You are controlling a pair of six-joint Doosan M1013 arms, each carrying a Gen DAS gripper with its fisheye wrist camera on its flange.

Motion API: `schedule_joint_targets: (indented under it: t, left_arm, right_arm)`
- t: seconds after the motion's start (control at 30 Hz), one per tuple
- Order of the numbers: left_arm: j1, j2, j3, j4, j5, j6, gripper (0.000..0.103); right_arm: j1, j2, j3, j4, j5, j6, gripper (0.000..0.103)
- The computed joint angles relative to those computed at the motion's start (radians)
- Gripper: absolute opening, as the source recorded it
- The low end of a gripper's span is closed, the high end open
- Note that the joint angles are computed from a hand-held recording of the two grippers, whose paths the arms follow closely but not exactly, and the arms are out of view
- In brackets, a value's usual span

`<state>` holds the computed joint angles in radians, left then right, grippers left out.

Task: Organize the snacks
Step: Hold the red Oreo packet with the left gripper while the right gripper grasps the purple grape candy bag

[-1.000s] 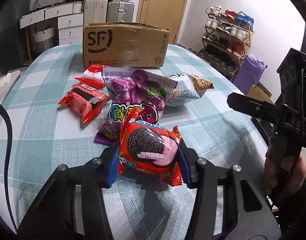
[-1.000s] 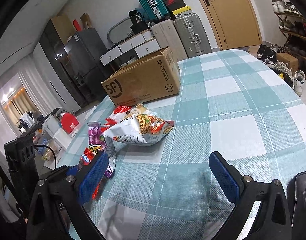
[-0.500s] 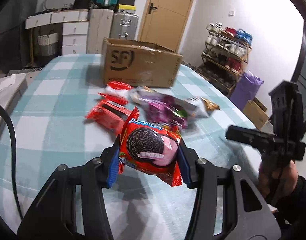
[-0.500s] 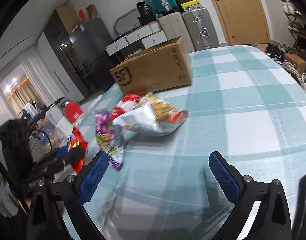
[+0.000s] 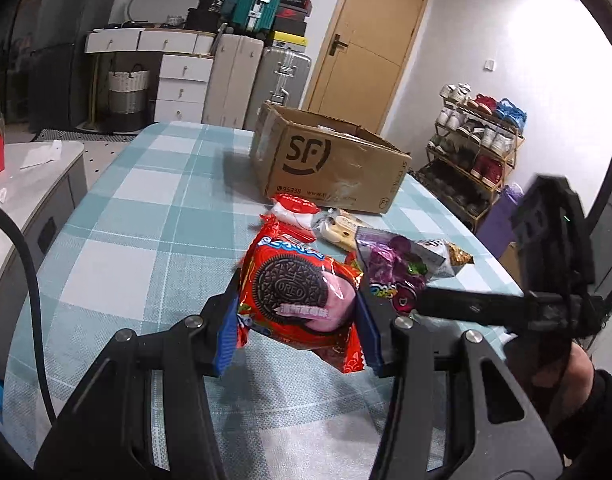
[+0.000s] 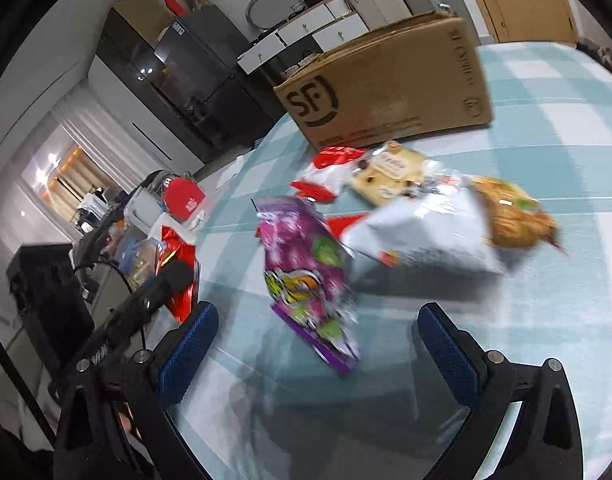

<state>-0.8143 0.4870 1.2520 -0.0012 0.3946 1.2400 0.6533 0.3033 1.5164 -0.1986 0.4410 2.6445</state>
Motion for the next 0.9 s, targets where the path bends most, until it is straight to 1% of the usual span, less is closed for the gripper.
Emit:
schedule_joint_targets:
  t: [0.03, 0.07, 0.13, 0.2, 0.3, 0.33, 0.37, 0.4, 0.43, 0.47, 0.57, 0.6, 0.7, 0.83, 0.9]
  left_arm:
    - [-0.002, 0.001, -0.002, 0.014, -0.002, -0.012, 0.047]
    - [-0.001, 0.001, 0.000, -0.012, -0.007, 0.016, 0.047]
    - [-0.002, 0.003, -0.004, -0.013, -0.003, 0.015, 0.047]
    - [0.001, 0.002, -0.001, -0.039, -0.006, 0.029, 0.047]
    - [0.005, 0.005, -0.004, -0.081, -0.002, 0.054, 0.047]
    - [0.006, 0.006, -0.005, -0.087, -0.001, 0.057, 0.047]
    - [0.007, 0.007, -0.007, -0.101, 0.002, 0.069, 0.047]
    - [0.007, 0.009, -0.010, -0.106, 0.007, 0.072, 0.047]
    - [0.007, 0.010, -0.012, -0.105, 0.011, 0.070, 0.047]
    - [0.006, 0.011, -0.013, -0.104, 0.013, 0.069, 0.047]
    - [0.004, 0.011, -0.016, -0.085, 0.019, 0.048, 0.047]
    - [0.003, 0.013, -0.018, -0.082, 0.021, 0.044, 0.047]
    - [-0.002, 0.014, -0.023, -0.023, 0.030, -0.009, 0.047]
    - [-0.012, 0.012, -0.025, 0.053, 0.050, -0.062, 0.047]
    - [-0.017, 0.011, -0.029, 0.093, 0.065, -0.092, 0.047]
  right_arm:
    - [-0.003, 0.008, -0.009, 0.012, -0.002, -0.009, 0.102]
    - [-0.007, 0.017, -0.022, 0.034, 0.000, -0.030, 0.102]
    - [-0.015, 0.038, -0.050, 0.093, 0.011, -0.080, 0.102]
    - [-0.020, 0.050, -0.061, 0.136, 0.000, -0.115, 0.102]
    - [-0.024, 0.064, -0.079, 0.149, 0.016, -0.122, 0.101]
    - [-0.025, 0.068, -0.086, 0.151, 0.022, -0.129, 0.097]
    - [-0.027, 0.072, -0.092, 0.155, 0.030, -0.139, 0.089]
    - [-0.027, 0.077, -0.099, 0.151, 0.044, -0.140, 0.083]
    - [-0.027, 0.081, -0.106, 0.139, 0.056, -0.138, 0.069]
    - [-0.028, 0.083, -0.110, 0.142, 0.064, -0.145, 0.059]
    - [-0.031, 0.076, -0.090, 0.190, 0.039, -0.193, 0.056]
    - [-0.030, 0.075, -0.090, 0.195, 0.043, -0.211, 0.056]
    - [-0.021, 0.067, -0.085, 0.154, 0.045, -0.203, 0.055]
    - [-0.015, 0.038, -0.058, 0.127, 0.005, -0.179, 0.054]
    - [-0.008, 0.019, -0.043, 0.079, -0.014, -0.145, 0.054]
